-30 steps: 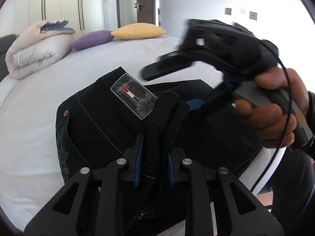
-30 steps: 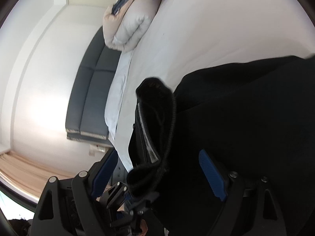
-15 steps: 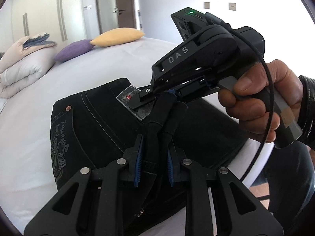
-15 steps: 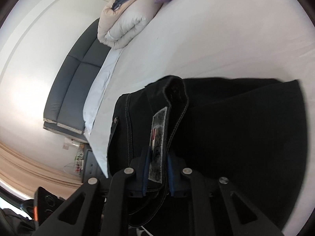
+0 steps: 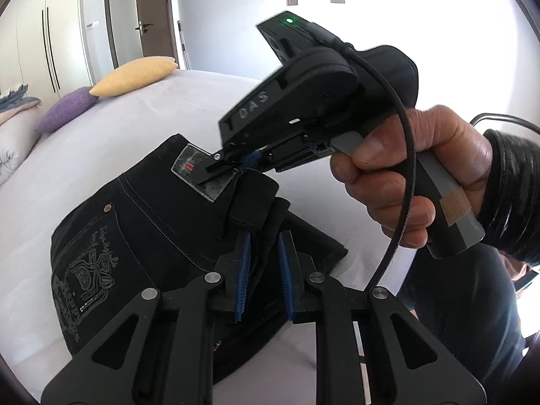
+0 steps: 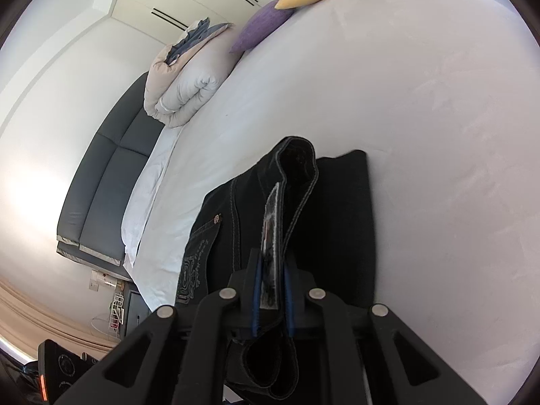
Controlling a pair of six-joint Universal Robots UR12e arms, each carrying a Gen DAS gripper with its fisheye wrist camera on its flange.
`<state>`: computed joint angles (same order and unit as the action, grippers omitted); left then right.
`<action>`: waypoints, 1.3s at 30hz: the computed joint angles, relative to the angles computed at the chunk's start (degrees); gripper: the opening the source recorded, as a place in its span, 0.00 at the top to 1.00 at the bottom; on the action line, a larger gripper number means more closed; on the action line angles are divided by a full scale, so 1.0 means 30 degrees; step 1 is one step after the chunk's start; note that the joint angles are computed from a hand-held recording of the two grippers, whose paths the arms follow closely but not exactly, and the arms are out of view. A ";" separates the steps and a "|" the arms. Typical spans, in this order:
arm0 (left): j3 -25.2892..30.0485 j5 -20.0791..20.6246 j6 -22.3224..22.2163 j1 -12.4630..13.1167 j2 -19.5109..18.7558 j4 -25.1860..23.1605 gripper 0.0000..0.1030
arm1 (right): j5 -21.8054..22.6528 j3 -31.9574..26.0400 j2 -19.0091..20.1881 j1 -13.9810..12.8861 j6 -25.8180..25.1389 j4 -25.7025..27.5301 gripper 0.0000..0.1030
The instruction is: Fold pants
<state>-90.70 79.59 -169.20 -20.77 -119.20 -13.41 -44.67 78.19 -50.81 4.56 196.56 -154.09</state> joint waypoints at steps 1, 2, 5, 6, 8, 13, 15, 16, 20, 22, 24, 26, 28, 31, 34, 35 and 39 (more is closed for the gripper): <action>0.0036 -0.0139 -0.0031 0.0072 0.0020 -0.0098 0.84 | 0.0116 0.0151 -0.0012 -0.0065 0.0159 -0.0220 0.88; 0.0022 -0.0281 -0.0115 0.0106 0.0050 -0.0109 0.84 | 0.0180 0.0256 -0.0018 -0.0096 0.0387 -0.0427 0.88; -0.0037 -0.0705 -0.0258 0.0173 0.0139 -0.0141 0.84 | 0.0265 0.0458 0.0005 -0.0138 0.1123 -0.1043 0.88; -0.0114 -0.0958 -0.0290 0.0192 0.0192 -0.0061 0.84 | 0.0277 0.0531 0.0004 -0.0160 0.1309 -0.1207 0.88; -0.0173 -0.1324 -0.0426 0.0182 0.0304 -0.0158 0.84 | 0.0394 0.0789 -0.0042 -0.0226 0.1593 -0.1490 0.88; -0.0646 -0.2780 -0.1420 0.0603 0.0674 0.0423 0.84 | 0.0438 0.1494 -0.0255 -0.0361 0.2460 -0.2365 0.89; -0.0600 -0.3080 -0.2041 0.0815 0.0692 0.0464 0.84 | 0.0499 0.1631 -0.0262 -0.0407 0.2617 -0.2454 0.89; -0.0603 -0.3123 -0.2423 0.0954 0.0696 0.0490 0.84 | 0.0536 0.1650 -0.0219 -0.0430 0.2803 -0.2503 0.89; -0.0318 -0.3436 -0.3857 0.1660 0.0620 -0.0060 0.84 | 0.0449 0.1408 0.0021 -0.0416 0.2966 -0.2430 0.89; -0.0367 -0.3362 -0.4460 0.1980 0.0647 -0.0180 0.84 | 0.0423 0.1308 0.0201 -0.0411 0.3038 -0.2399 0.88; -0.0423 -0.3223 -0.5029 0.2164 0.0771 -0.0371 0.84 | 0.0742 0.1467 0.0304 -0.0496 0.3609 -0.2989 0.88; -0.0493 -0.2962 -0.5536 0.2475 0.0782 -0.0357 0.84 | 0.0545 0.1750 0.0202 -0.0475 0.3567 -0.3498 0.88; -0.0225 -0.2841 -0.6108 0.2692 0.0683 -0.0484 0.84 | 0.0712 0.1950 0.0268 -0.0524 0.4023 -0.4198 0.88; 0.0238 -0.2608 -0.6482 0.3036 0.0409 -0.1391 0.84 | 0.1275 0.2000 0.0352 -0.0625 0.4314 -0.4441 0.88; 0.0473 -0.2705 -0.6824 0.3394 0.0223 -0.1863 0.84 | 0.1032 0.2144 -0.0065 -0.0702 0.4042 -0.3450 0.79; 0.0521 -0.2731 -0.6848 0.3502 0.0190 -0.1746 0.84 | 0.0376 0.2367 -0.0353 -0.0725 0.4341 -0.3504 0.72; 0.1561 -0.2479 -0.6170 0.3749 -0.0396 -0.2489 0.84 | -0.1534 0.2997 -0.1166 -0.0737 0.5542 -0.4758 0.65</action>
<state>-86.02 72.15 -187.71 -9.52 -120.39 -20.87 -49.27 87.18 -54.31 2.35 213.19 -168.36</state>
